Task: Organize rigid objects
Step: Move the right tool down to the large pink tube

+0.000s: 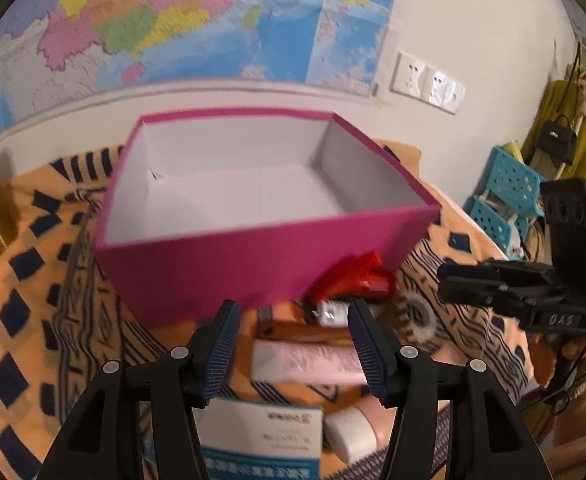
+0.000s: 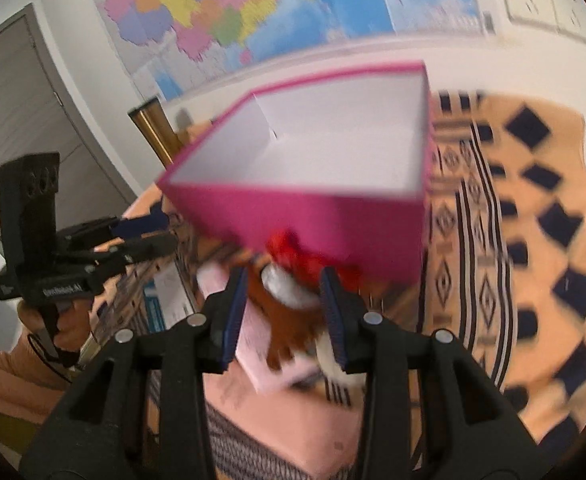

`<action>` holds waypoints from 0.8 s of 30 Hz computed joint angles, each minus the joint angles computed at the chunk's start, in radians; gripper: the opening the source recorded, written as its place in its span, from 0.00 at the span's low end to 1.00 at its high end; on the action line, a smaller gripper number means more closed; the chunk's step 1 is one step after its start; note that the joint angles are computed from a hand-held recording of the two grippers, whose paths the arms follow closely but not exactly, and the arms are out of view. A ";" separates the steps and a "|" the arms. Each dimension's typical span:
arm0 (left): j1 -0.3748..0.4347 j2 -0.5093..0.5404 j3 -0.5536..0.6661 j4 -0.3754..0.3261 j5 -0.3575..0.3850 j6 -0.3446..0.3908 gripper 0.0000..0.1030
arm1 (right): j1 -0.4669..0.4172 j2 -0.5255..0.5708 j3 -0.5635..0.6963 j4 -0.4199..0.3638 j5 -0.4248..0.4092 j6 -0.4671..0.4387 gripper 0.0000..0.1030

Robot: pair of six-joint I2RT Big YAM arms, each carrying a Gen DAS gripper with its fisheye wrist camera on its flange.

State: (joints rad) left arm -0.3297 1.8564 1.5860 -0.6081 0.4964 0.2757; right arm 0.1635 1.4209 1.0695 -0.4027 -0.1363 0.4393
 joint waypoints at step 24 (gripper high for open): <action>-0.007 -0.062 -0.156 -0.151 0.052 0.135 0.55 | 0.037 -0.130 -0.253 0.009 0.014 0.188 0.41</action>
State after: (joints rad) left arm -0.3372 1.7948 1.4299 -0.7595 0.5485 0.4111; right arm 0.2006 1.2911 0.8160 -0.3933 -0.1227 0.6272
